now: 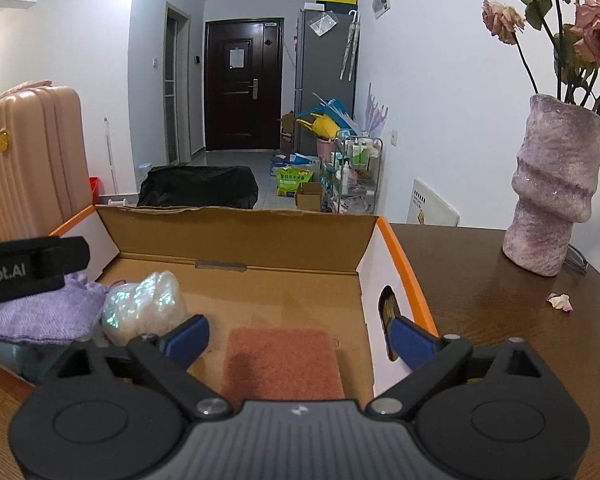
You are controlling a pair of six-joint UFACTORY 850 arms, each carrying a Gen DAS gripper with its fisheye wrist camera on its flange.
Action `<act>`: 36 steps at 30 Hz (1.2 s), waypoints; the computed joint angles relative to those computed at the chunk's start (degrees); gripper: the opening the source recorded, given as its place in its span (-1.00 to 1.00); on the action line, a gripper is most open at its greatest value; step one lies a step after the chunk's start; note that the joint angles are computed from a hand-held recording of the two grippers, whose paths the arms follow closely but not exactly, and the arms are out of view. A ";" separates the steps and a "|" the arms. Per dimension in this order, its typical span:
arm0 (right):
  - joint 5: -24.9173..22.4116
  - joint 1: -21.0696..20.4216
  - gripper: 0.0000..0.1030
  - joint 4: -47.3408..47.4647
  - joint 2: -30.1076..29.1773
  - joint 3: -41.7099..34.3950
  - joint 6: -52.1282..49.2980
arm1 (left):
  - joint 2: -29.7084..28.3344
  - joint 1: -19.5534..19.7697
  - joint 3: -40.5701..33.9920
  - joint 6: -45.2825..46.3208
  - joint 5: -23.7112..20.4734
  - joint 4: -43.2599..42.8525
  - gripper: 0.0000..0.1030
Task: Organize soft objects
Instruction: 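Open both tools to drop the sachet and pad into the box, then withdraw both tools from the box back toward the remaining items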
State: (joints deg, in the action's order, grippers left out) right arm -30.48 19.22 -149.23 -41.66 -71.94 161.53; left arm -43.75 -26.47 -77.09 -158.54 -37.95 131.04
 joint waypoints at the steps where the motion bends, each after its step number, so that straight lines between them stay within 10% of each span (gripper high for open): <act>1: -0.27 0.05 0.93 0.10 0.05 0.12 -0.10 | -0.02 0.04 -0.10 0.29 0.21 -0.53 1.00; 36: -7.08 0.68 1.00 -6.45 9.75 13.07 8.13 | 9.99 -0.84 14.44 -6.74 -6.12 1.82 1.00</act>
